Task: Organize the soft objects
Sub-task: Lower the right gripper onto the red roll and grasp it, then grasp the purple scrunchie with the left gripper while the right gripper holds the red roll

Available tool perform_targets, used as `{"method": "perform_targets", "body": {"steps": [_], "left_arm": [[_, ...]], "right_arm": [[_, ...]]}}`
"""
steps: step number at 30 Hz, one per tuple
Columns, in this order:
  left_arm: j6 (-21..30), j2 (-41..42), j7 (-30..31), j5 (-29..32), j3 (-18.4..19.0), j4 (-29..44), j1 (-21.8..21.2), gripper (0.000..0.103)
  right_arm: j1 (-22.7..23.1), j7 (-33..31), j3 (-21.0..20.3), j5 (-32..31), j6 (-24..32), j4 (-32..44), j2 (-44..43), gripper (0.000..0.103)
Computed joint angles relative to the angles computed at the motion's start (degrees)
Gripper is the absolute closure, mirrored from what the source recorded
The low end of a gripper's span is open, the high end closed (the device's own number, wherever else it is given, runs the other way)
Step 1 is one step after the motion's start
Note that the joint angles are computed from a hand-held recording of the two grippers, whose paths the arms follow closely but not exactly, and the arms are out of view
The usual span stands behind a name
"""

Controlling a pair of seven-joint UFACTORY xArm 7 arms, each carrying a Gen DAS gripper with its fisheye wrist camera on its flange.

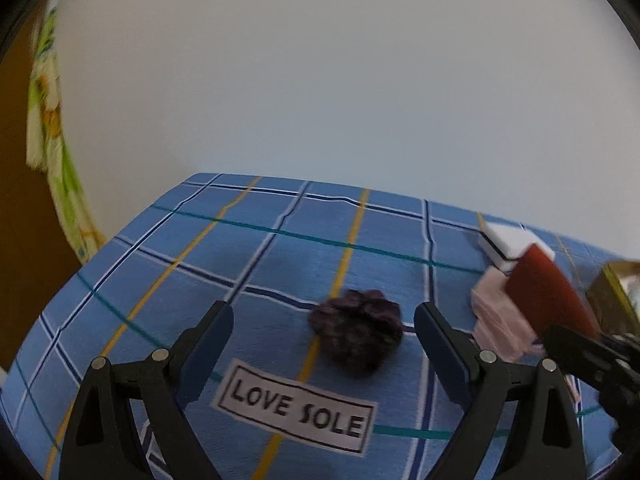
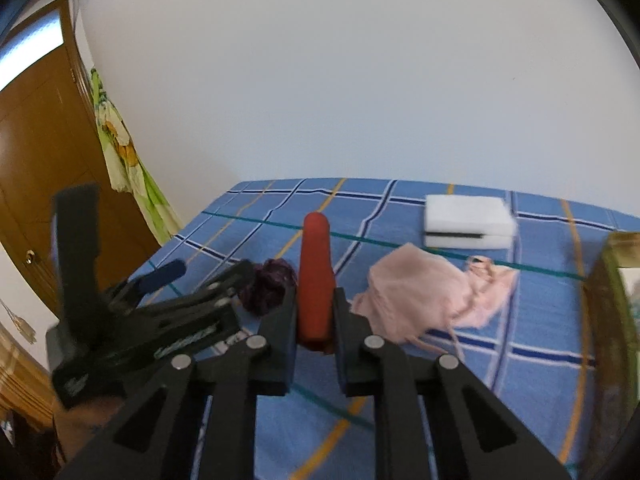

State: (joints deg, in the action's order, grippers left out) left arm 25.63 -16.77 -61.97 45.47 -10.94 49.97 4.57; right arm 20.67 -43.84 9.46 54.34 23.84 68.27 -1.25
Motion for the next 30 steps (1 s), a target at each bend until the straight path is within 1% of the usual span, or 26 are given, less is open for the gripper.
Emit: {"method": "perform_targets", "body": {"steps": [2,5,8,10,11,12,17,19,20,22,24,25,26,28,29,30], "left_arm": [[0.6,1.4,2.8,-2.5,0.6,1.1,-1.2,0.01],[2.1,4.2,8.0,-8.7,2.4,3.1,-3.6,0.01],[3.4,6.5,10.5,-12.0,3.3,5.1,-4.6,0.01],[6.8,8.4,11.4,-13.8,3.7,7.2,-5.3,0.013],[9.1,9.5,12.0,-14.9,4.0,8.4,-5.7,0.02],[10.7,10.4,12.5,-15.9,4.5,9.4,-6.1,0.021],[9.6,12.4,9.7,-13.5,5.8,9.6,-7.1,0.022],[8.6,12.7,8.1,-12.0,6.1,9.2,-7.4,0.036],[7.9,12.2,7.4,-11.3,6.2,8.5,-7.5,0.051],[6.7,12.7,6.7,-10.7,6.5,8.1,-7.5,0.054],[5.0,12.9,6.2,-10.5,6.8,7.5,-7.4,0.061],[3.5,12.2,6.1,-10.6,7.1,6.4,-7.3,0.061],[1.8,11.8,4.9,-9.5,7.1,5.5,-7.0,0.061],[-0.8,9.9,-0.1,-4.5,6.7,3.5,-5.7,0.061],[-2.1,8.9,-4.0,-0.8,6.0,2.5,-4.8,0.061],[-3.9,7.9,-9.0,4.1,4.5,1.4,-2.9,0.061]], "right_arm": [[-0.3,-2.0,-0.8,1.1,-0.3,-3.4,-3.3,0.088],[-0.3,-3.3,-2.8,2.1,0.8,-7.0,-6.6,0.088],[-0.3,-3.1,-4.4,2.8,1.5,-9.3,-8.6,0.088],[-0.5,-3.1,-5.7,3.1,2.8,-10.0,-9.6,0.088],[-0.6,-3.0,-5.9,3.0,2.8,-10.3,-10.0,0.088],[-0.6,-2.8,-6.1,2.7,2.7,-10.4,-10.1,0.088],[-0.4,-3.3,-6.8,3.5,4.3,-10.5,-10.6,0.088],[-0.4,-3.3,-6.7,3.0,3.9,-10.6,-10.5,0.088],[-0.4,-3.2,-6.7,3.1,4.1,-10.6,-10.5,0.088],[-0.3,-3.7,-7.1,3.9,4.5,-10.4,-10.3,0.088],[-0.5,-3.9,-6.9,4.0,4.1,-10.4,-10.2,0.088],[-0.5,-4.3,-7.0,4.3,3.9,-10.5,-10.2,0.088],[-0.5,-4.5,-7.1,4.7,3.9,-10.4,-10.2,0.088],[-0.5,-5.3,-7.3,6.0,3.7,-10.7,-10.7,0.088],[-0.5,-5.6,-7.4,6.4,3.6,-10.9,-11.1,0.088],[-0.5,-6.1,-7.5,7.0,3.3,-11.0,-11.3,0.088]]}}
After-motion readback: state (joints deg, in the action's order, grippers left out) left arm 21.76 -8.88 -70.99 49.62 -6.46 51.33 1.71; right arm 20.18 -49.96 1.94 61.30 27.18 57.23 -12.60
